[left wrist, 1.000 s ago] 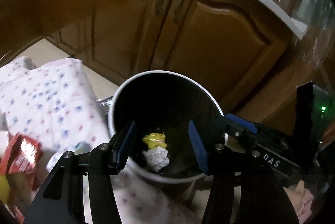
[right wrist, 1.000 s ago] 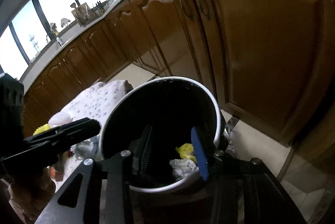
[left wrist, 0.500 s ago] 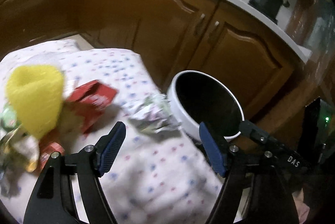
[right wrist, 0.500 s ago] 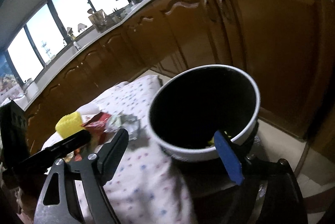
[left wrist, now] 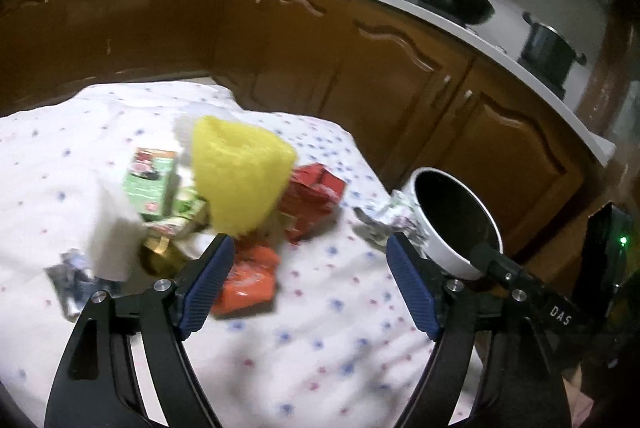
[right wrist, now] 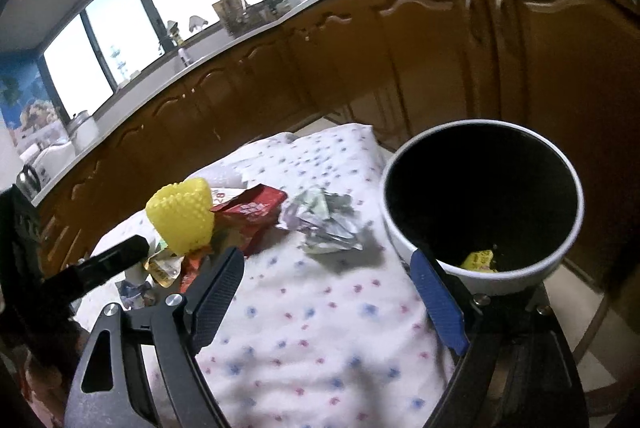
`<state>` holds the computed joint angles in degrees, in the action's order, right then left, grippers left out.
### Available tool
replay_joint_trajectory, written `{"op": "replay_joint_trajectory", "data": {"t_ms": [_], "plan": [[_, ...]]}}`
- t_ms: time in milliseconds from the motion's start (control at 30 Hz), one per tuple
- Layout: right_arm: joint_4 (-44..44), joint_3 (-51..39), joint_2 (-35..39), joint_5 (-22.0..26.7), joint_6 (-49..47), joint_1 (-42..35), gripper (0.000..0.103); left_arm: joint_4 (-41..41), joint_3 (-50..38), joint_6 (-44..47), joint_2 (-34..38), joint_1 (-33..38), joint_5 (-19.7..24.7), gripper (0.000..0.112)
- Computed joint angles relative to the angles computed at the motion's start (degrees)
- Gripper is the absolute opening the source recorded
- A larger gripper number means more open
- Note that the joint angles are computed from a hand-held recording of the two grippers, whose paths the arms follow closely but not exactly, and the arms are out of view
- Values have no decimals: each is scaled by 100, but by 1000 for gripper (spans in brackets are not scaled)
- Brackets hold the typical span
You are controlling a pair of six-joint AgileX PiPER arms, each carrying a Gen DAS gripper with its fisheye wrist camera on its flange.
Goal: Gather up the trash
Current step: 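Move both open tools back to the trash pile on the table, then grasp the yellow foam net with the left tool while the right tool grasps crumpled green-white paper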
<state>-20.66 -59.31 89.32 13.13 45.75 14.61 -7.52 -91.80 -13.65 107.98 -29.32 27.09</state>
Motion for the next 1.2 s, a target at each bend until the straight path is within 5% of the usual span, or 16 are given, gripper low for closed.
{"op": "replay_joint_trajectory", "data": {"t_ms": [333,633,700,833,1200], "plan": [[-164,-876,697,313,-388,161,87,387,-873,-311,467,359,549,82],[571,-1631,1430,696,-1481,79,80,715,-2182,-293,1352,331,1322,80],[711,-1732,1563,757,-1634,51,73,733,-2291,-300,1447,335,1373,73],[950,-1854,1764,919,-1814,-4,27,123,-2580,195,1660,465,1669,26],[607,-528,478,150,-1163,-17,23,-673,-1370,861,611,407,947,21]]}}
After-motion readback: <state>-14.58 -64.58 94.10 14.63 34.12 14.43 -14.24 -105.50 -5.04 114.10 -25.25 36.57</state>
